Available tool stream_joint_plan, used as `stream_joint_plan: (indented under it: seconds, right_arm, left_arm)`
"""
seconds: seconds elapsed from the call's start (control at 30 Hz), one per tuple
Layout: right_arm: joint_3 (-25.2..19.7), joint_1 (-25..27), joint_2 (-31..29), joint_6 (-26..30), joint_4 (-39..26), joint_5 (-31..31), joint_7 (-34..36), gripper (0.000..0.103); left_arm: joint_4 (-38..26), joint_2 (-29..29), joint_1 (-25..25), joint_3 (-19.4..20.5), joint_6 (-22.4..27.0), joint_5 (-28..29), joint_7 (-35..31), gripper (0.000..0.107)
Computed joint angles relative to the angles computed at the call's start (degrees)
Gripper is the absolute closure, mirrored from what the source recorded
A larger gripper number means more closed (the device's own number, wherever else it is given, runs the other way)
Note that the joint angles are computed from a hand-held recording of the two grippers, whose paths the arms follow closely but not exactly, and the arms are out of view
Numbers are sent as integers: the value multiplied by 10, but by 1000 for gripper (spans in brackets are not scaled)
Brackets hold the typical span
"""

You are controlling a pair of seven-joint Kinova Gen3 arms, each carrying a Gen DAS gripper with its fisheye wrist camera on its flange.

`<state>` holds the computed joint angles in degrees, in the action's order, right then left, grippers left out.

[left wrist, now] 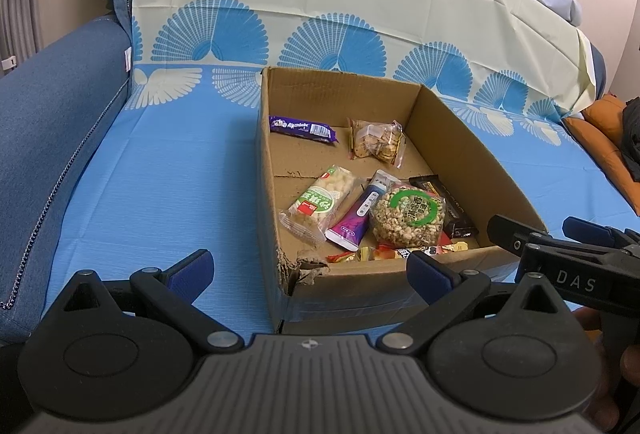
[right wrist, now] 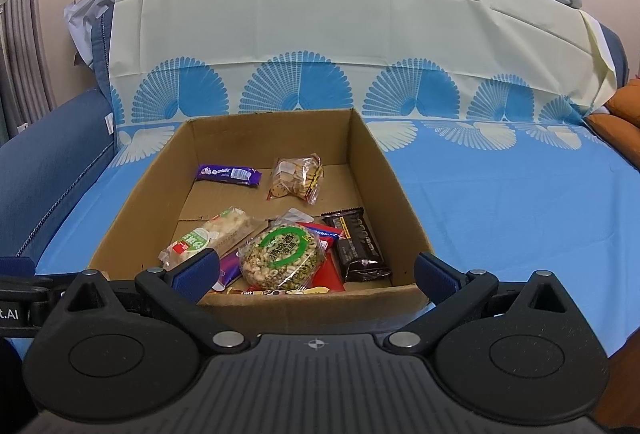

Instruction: Organize snacks

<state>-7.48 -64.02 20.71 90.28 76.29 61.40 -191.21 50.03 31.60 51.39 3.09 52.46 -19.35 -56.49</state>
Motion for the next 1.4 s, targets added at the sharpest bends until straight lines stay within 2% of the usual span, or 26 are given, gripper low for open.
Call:
stream_joint_plan:
  seconds: [0.73,1.4]
  right_arm:
    - [-1,3,-2,-4,3,-1,7,1]
    - [1,14,0,-27,3,-6,30,1]
  left_arm:
    - [20,-7,-5,3,-28,0,-12,5]
    - [-14,15,-13,1,-14,17,-29,5]
